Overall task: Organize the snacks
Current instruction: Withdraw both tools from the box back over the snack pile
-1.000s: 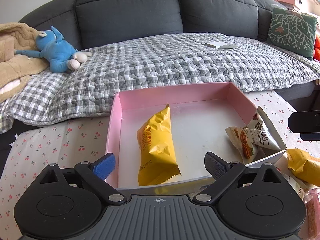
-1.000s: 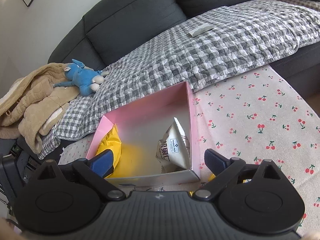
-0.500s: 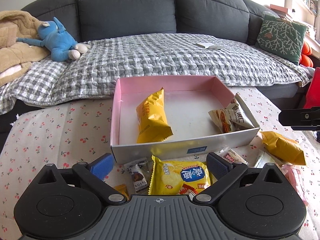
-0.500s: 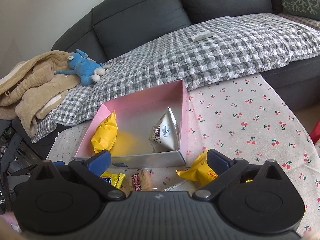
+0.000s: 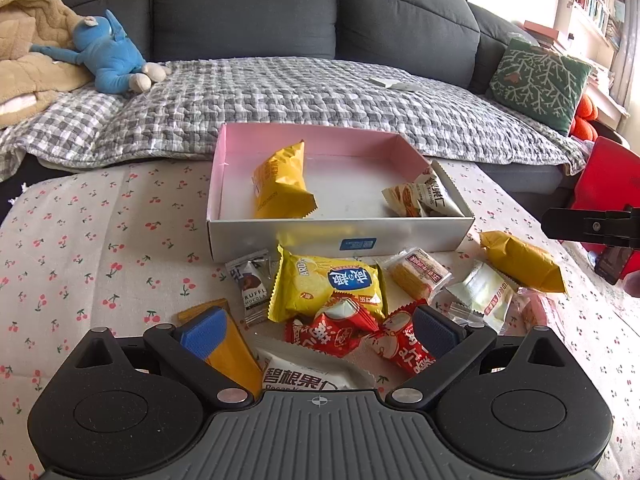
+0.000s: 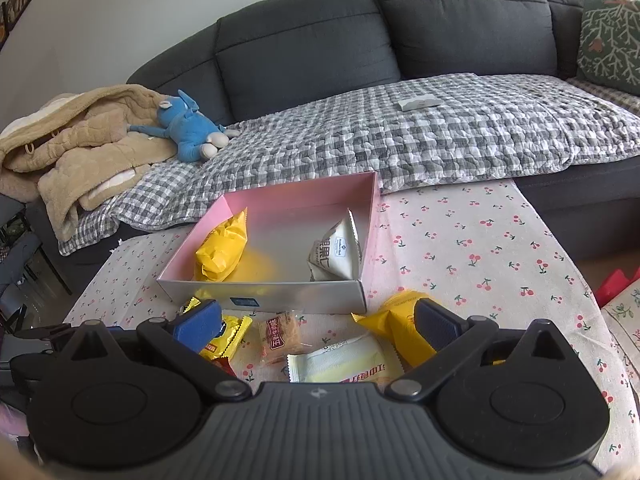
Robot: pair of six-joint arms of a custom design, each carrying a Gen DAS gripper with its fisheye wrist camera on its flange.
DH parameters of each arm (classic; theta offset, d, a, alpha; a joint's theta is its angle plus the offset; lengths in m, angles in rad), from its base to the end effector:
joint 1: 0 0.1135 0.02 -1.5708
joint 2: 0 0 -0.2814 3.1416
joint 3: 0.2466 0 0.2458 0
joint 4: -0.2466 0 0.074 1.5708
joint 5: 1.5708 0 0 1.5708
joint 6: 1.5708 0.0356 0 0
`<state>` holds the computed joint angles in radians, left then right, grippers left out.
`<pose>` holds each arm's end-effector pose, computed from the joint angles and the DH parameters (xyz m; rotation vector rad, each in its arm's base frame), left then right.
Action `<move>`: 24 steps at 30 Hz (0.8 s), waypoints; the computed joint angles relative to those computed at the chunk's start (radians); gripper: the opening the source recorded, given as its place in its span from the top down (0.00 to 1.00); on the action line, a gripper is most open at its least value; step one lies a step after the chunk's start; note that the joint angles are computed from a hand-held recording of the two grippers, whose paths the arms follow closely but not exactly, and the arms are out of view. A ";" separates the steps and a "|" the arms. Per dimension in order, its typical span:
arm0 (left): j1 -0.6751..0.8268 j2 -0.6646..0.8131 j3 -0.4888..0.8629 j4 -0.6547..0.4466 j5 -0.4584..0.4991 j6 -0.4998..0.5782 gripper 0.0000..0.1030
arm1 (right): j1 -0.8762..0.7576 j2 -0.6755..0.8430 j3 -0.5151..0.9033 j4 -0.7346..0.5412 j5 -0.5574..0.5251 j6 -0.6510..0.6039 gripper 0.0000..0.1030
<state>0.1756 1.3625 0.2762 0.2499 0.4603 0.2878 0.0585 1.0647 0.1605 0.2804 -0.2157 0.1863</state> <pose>0.1966 0.0188 0.1272 0.3375 2.2953 -0.3228 0.1657 0.0173 0.1458 0.0187 2.2027 0.3739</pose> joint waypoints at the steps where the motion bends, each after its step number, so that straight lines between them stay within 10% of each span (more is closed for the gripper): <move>1: 0.010 -0.004 -0.006 -0.006 0.013 0.008 0.02 | -0.007 -0.005 -0.010 0.006 -0.005 -0.002 0.00; 14: 0.123 0.042 -0.125 0.073 0.153 0.246 0.03 | -0.068 -0.027 -0.107 0.029 -0.125 -0.112 0.00; 24: 0.133 0.119 -0.137 0.149 0.131 0.219 0.03 | 0.060 0.005 -0.128 -0.028 0.137 -0.045 0.01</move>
